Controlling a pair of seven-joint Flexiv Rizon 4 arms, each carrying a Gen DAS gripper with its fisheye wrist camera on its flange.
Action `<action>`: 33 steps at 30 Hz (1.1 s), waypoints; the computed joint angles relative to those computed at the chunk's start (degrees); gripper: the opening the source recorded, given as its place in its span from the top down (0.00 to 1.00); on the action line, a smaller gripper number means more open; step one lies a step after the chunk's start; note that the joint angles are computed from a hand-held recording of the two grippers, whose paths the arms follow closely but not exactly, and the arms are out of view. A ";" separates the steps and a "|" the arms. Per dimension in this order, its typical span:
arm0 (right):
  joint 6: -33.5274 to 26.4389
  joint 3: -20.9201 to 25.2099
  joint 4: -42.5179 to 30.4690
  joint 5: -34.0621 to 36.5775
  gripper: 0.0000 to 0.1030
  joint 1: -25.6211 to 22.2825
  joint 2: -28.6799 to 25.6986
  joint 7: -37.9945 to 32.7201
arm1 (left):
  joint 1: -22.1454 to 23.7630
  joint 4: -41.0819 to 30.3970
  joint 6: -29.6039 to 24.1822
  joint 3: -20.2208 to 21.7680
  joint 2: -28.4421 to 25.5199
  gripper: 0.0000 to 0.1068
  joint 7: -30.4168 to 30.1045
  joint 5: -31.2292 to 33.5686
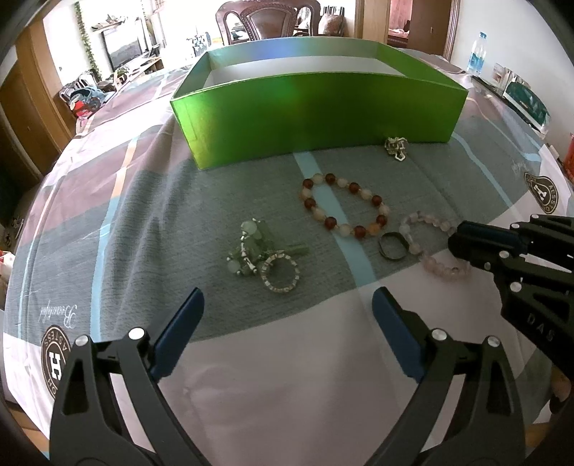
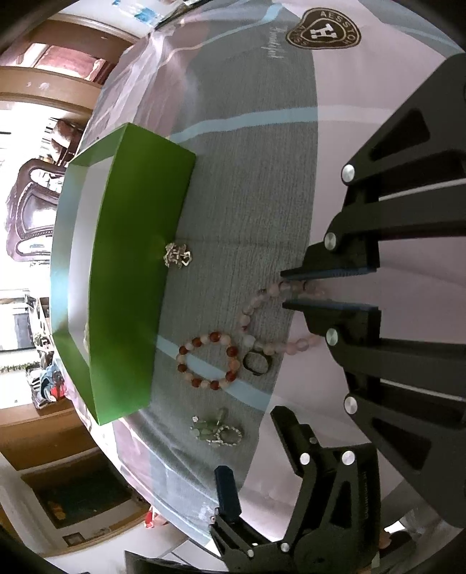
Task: Organize jewelry
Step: 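Close the right gripper on the pink bead bracelet, then lift the pink bracelet with the right gripper while the left grasps the silver charm cluster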
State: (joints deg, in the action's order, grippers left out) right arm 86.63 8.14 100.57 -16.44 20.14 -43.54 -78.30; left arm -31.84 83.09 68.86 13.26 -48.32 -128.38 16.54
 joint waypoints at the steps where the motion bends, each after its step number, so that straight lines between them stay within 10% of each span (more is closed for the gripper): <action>1: 0.10 -0.21 0.10 -0.01 0.87 0.17 0.05 0.07 | 0.00 0.00 -0.01 -0.01 -0.01 0.12 -0.03 0.02; 13: 2.73 -4.89 1.82 -1.52 0.87 3.84 0.48 1.67 | 0.09 -0.02 -0.01 -0.16 -0.02 0.09 -0.07 0.05; 33: 3.57 -0.23 1.90 -0.45 0.92 0.05 1.50 0.12 | 0.12 0.41 0.49 -0.25 0.01 0.09 -0.10 -0.20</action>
